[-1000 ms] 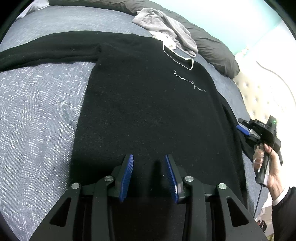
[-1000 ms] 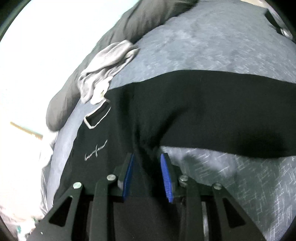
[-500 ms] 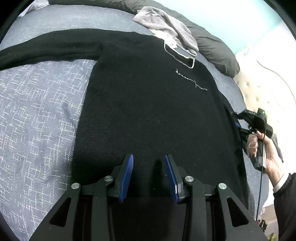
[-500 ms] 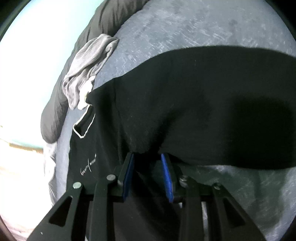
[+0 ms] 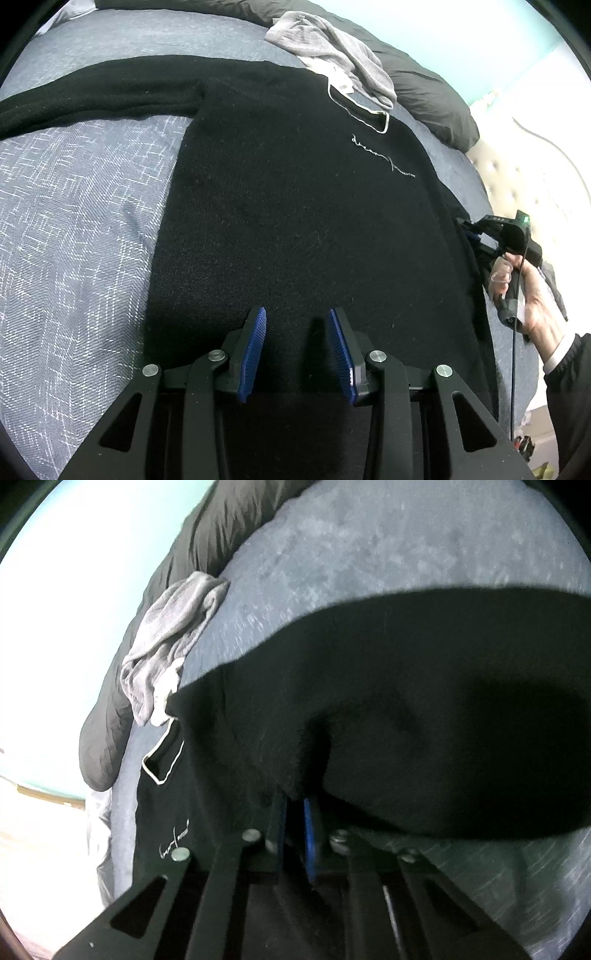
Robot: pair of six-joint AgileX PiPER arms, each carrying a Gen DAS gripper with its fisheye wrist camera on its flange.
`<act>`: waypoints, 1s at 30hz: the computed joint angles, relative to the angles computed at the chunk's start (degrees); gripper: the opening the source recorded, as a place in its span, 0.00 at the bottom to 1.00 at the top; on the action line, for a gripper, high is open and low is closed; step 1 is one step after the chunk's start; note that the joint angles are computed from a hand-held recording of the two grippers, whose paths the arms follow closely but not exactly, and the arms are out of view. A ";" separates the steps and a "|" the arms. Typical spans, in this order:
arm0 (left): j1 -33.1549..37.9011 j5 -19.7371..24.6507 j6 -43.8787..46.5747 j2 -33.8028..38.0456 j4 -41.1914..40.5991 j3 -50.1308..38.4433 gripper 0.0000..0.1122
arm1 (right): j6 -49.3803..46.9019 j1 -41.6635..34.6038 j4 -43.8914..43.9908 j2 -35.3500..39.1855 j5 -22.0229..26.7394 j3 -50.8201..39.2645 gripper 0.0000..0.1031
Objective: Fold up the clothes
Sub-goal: 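Move the right gripper to the other sleeve and grasp it near the cuff, then lift the sleeve with the right gripper and swing it over the body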
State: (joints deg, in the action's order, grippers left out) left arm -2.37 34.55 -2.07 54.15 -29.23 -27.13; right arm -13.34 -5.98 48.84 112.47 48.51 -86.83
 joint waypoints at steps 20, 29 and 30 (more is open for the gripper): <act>-3.49 -1.73 -6.16 -0.19 4.62 0.37 0.36 | -5.92 -6.78 -6.22 -1.59 6.94 -4.62 0.24; -6.45 -2.38 -11.86 -0.39 9.35 -0.06 0.39 | -11.78 -24.72 -11.82 -5.97 12.88 -6.04 0.38; -6.46 -2.38 -11.86 -0.35 9.46 -0.07 0.39 | -12.03 -26.60 -12.80 -5.76 13.32 -6.90 0.43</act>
State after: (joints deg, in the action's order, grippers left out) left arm -8.84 32.17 -13.93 53.80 -19.77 -27.20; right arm -25.37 -32.58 36.04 106.71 61.82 -93.73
